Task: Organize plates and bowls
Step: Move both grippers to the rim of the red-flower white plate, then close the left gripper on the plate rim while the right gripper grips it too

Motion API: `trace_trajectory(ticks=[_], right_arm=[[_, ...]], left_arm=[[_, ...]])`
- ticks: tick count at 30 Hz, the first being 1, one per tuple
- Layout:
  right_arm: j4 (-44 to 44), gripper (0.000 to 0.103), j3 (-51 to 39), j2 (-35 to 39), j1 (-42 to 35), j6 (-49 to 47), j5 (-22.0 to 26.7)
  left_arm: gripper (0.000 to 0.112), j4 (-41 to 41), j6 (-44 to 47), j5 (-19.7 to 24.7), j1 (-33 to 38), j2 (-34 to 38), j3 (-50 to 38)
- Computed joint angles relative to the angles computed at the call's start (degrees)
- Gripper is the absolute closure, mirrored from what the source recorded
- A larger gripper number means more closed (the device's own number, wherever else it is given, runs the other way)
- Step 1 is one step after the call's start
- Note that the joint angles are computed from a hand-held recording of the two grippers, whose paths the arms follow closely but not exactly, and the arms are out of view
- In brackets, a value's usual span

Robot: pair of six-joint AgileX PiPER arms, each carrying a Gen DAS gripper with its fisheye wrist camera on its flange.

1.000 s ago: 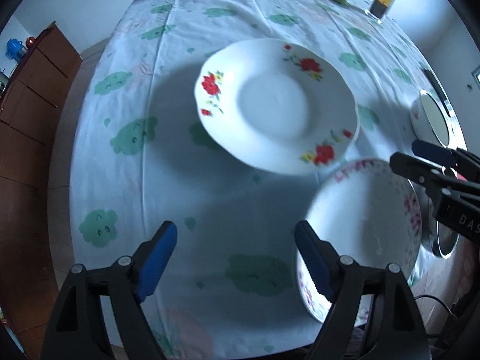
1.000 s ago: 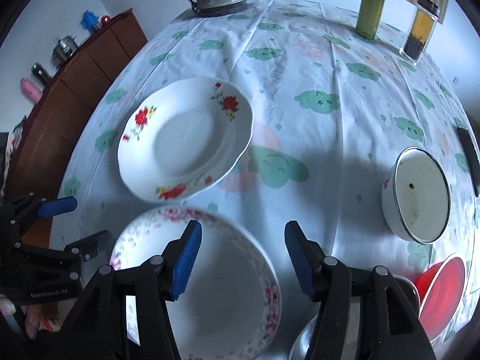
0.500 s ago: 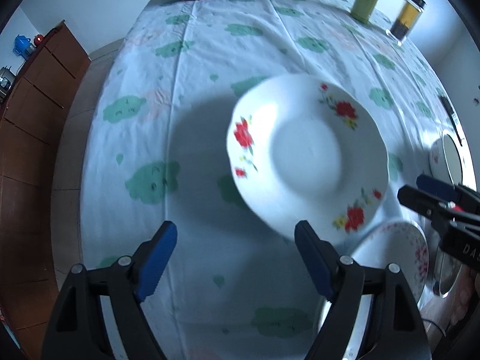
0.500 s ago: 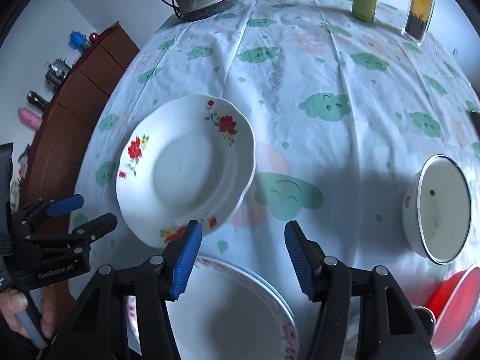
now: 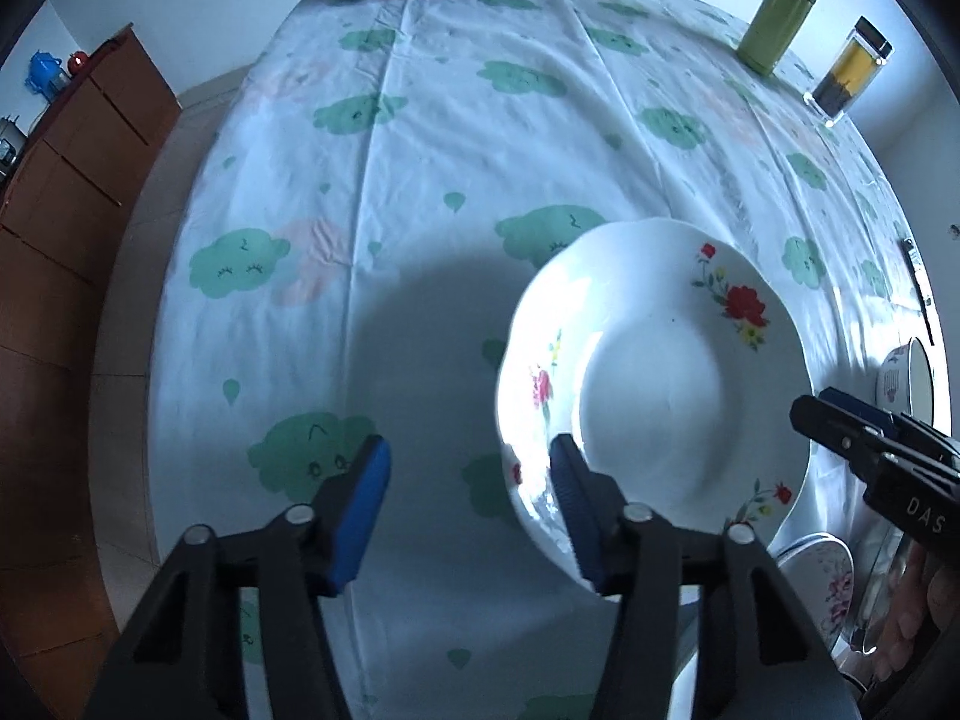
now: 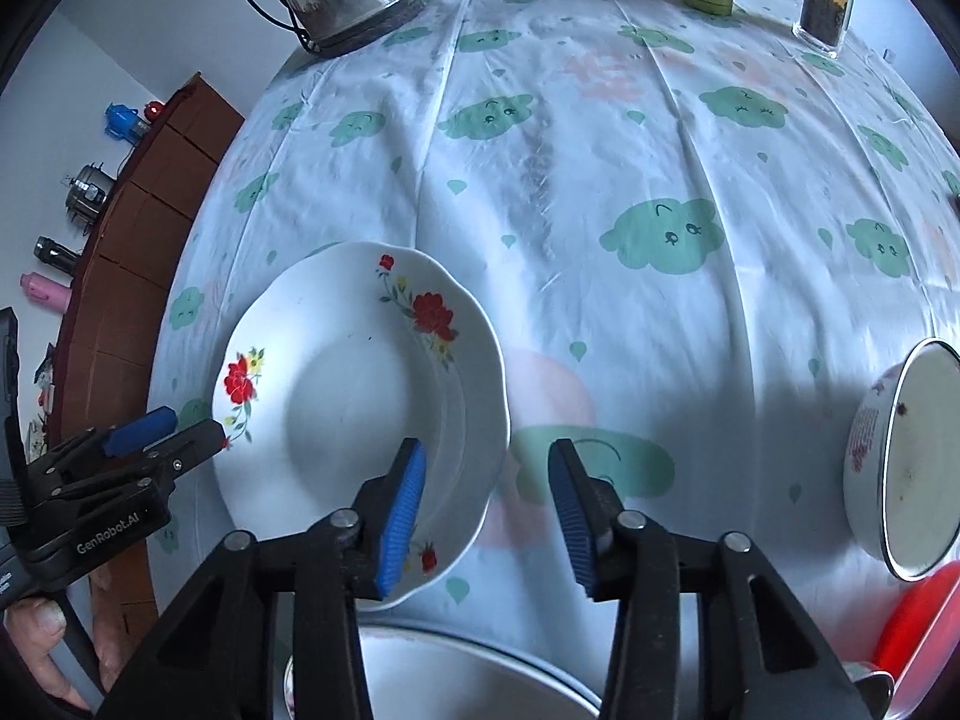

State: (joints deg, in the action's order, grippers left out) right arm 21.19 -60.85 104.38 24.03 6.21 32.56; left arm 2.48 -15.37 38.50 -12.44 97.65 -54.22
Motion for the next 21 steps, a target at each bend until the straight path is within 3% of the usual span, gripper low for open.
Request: trace_trajectory(ticks=[6,12,16,21], right_arm=[[0.0,0.063,-0.7,1.2,0.1,0.4,0.2],[0.4,0.076,-1.9,2.9,0.2,0.3,1.3],[-1.0,0.083,-2.2,2.7,0.9,1.3,1.4],[-2.3,0.083,-2.2,2.6,1.2,2.4,1.3]], left_arm=[[0.062,0.2,-0.3,-0.6,-1.0,1.1,-0.2],[0.067,-0.5,0.7,-1.2,-0.8,2.6,-0.6],[0.092,-2.8,3.6,-1.6,-1.4,2.4,-0.5],[0.092,0.2,0.0,-1.9,-3.3,2.5,-0.6]])
